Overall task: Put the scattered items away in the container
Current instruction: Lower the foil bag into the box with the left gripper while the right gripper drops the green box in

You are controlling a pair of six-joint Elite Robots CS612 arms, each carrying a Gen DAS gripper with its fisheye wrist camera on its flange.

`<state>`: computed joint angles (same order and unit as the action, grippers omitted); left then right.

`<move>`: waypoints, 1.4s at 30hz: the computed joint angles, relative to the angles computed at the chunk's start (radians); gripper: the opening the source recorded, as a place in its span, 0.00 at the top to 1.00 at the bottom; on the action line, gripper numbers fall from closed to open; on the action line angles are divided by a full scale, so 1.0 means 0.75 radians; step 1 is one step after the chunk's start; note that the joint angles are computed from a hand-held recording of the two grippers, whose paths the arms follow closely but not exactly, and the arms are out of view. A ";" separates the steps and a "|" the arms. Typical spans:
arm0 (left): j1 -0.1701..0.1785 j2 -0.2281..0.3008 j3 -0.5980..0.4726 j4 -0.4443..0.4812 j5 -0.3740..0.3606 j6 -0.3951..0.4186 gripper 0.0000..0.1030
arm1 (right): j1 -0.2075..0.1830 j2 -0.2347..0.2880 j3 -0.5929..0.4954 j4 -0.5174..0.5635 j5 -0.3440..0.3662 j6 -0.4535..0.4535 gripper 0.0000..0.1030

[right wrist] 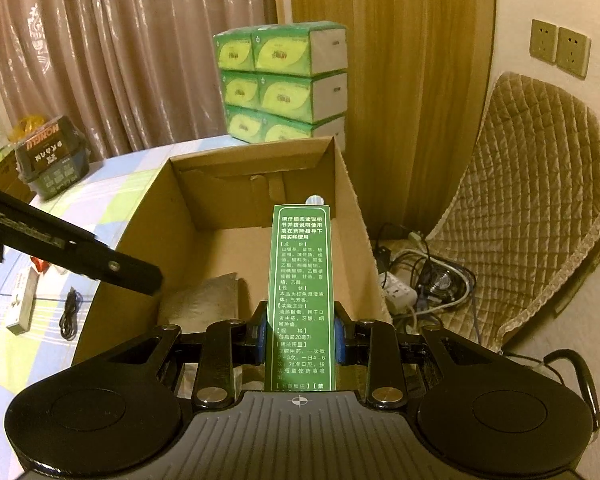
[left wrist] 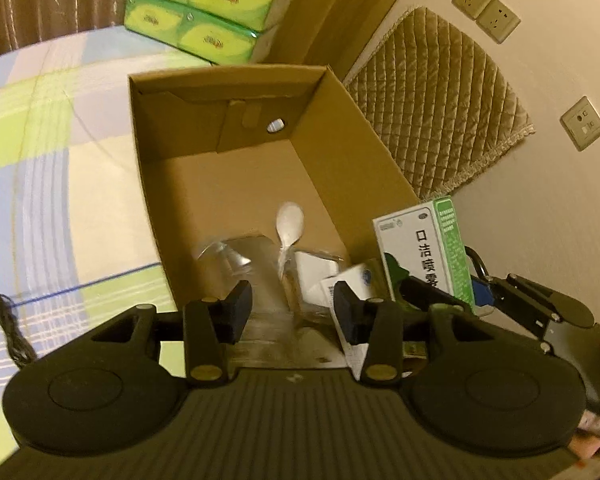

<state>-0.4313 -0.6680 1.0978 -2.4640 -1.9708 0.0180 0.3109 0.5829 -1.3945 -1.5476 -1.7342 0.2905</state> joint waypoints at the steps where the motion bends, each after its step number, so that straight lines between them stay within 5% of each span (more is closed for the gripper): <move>1: 0.004 -0.004 0.007 -0.010 -0.001 0.000 0.62 | 0.000 0.000 0.000 0.001 0.003 0.001 0.73; 12: 0.033 -0.052 0.103 -0.098 0.022 0.048 0.57 | 0.011 -0.003 0.035 -0.075 0.052 -0.009 0.73; 16: 0.044 -0.063 0.129 -0.111 0.006 0.058 0.57 | 0.022 0.000 0.045 -0.123 0.014 -0.017 0.50; 25: 0.069 -0.079 0.183 -0.149 0.007 0.044 0.54 | 0.038 0.014 0.006 -0.065 -0.023 -0.001 0.50; 33: 0.076 -0.128 0.278 -0.227 0.078 0.061 0.37 | 0.067 0.026 -0.040 -0.013 -0.046 0.017 0.48; 37: 0.079 -0.159 0.338 -0.282 0.112 0.061 0.23 | 0.086 0.033 -0.058 -0.020 -0.066 0.011 0.27; 42: 0.083 -0.201 0.420 -0.352 0.145 0.086 0.12 | 0.108 0.035 -0.072 -0.012 -0.071 0.000 0.22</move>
<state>-0.3692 -0.8186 1.4127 -2.7283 -1.8623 0.0825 0.3921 0.6093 -1.4481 -1.5569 -1.7876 0.2902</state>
